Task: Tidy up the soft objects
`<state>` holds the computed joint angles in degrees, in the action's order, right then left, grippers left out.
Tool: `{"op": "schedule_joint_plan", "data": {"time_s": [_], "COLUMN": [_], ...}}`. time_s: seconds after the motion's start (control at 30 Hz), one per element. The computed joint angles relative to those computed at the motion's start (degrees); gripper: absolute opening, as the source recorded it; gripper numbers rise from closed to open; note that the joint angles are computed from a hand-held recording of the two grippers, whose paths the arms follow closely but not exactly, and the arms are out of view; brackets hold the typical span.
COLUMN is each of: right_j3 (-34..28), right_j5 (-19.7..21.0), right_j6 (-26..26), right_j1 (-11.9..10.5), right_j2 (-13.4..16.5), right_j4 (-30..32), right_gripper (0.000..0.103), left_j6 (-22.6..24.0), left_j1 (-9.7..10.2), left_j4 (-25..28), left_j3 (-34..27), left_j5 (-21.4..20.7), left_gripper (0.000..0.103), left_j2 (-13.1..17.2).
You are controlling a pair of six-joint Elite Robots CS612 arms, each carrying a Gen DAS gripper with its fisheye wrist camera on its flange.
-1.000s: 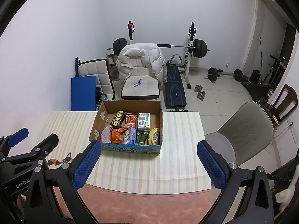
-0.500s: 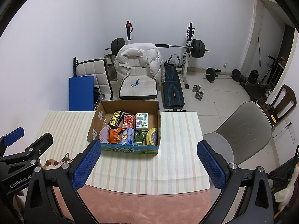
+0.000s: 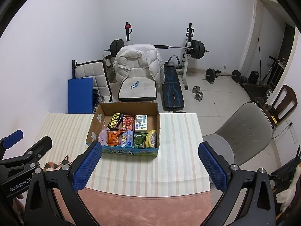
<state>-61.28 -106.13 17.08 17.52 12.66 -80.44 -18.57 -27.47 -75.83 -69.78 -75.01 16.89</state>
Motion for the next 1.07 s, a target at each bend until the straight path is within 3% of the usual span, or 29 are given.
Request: {"op": "schedule_joint_plan", "data": {"time_s": [1.07], "right_j3": [-0.3], "right_j5": [-0.8], "right_j6": [0.6], "right_j1": [0.0], "right_j2": [0.1], "right_j4": [0.0], "right_gripper": [0.103], "left_j6": [0.4], "left_j1": [0.01], "left_j4": [-0.1], "left_j3": [0.1], "left_j5": [-0.2], "left_gripper": [0.1], "left_j2": [-0.1]}}
